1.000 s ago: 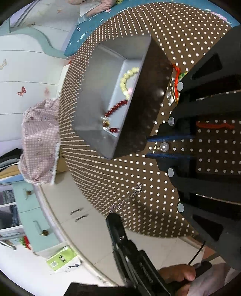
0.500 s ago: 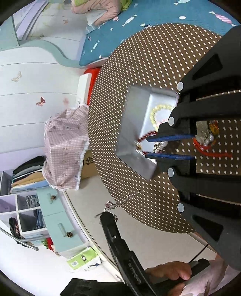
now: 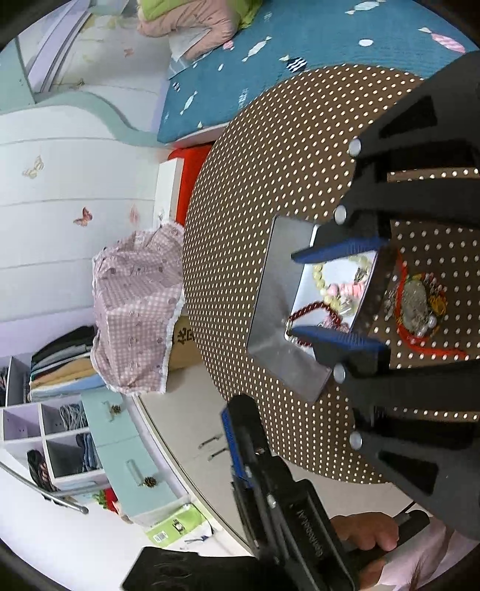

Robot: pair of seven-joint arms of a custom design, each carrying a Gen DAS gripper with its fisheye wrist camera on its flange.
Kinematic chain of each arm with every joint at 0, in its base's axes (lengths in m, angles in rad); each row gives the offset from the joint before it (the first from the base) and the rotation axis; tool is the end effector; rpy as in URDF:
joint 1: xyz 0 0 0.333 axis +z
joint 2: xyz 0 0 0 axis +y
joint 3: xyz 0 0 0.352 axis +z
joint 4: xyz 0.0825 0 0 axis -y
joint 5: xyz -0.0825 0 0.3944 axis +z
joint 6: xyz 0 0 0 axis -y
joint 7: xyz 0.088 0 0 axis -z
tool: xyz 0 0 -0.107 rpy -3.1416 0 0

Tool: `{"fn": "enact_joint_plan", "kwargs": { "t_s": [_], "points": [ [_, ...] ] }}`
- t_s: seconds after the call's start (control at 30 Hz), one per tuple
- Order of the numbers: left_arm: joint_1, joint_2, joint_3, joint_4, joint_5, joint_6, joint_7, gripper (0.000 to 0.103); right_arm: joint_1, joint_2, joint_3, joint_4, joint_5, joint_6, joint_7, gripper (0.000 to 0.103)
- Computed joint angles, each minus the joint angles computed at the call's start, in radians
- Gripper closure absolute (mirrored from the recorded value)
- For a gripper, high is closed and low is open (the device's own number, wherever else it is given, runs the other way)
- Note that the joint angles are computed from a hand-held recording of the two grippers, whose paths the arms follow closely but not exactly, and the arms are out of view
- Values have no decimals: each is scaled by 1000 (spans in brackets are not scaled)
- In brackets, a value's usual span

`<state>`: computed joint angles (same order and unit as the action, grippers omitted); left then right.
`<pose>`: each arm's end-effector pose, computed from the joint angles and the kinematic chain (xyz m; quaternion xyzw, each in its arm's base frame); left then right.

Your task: Organize jewelry

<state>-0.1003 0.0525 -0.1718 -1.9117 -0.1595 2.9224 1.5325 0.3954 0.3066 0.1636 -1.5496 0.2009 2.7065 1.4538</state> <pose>0.6144 -0.1583 0.6153 -0.5976 0.6547 -0.4038 0.2263 0.6272 0.3618 0.6088 -0.7802 0.4617 -0.1379 0.3989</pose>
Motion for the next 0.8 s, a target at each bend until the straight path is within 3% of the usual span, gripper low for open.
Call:
{"fn": "enact_joint_plan", "kwargs": {
  "t_s": [0.13,0.2,0.27,0.43,0.8],
  "points": [
    [-3,-20,-4,-44,-13,-6,20,85,2,-40,-17,-60,-10,21,43,61],
    [-8,-38,-10,-75,-64,-7,69,76,1,-66,-24,-104,-16,32,73,59],
    [-18,-58,-13,-108,-144,-15,149,75,-5,-84,-25,-138,-11,32,90,58],
    [-49,-74,-11,-156,-184,-64,193,69,-21,-108,-23,-193,16,9,128,56],
    [-46,34,-25,-79,-159,-174,137,69,-31,-103,-4,-201,85,-53,62,54]
  ]
}}
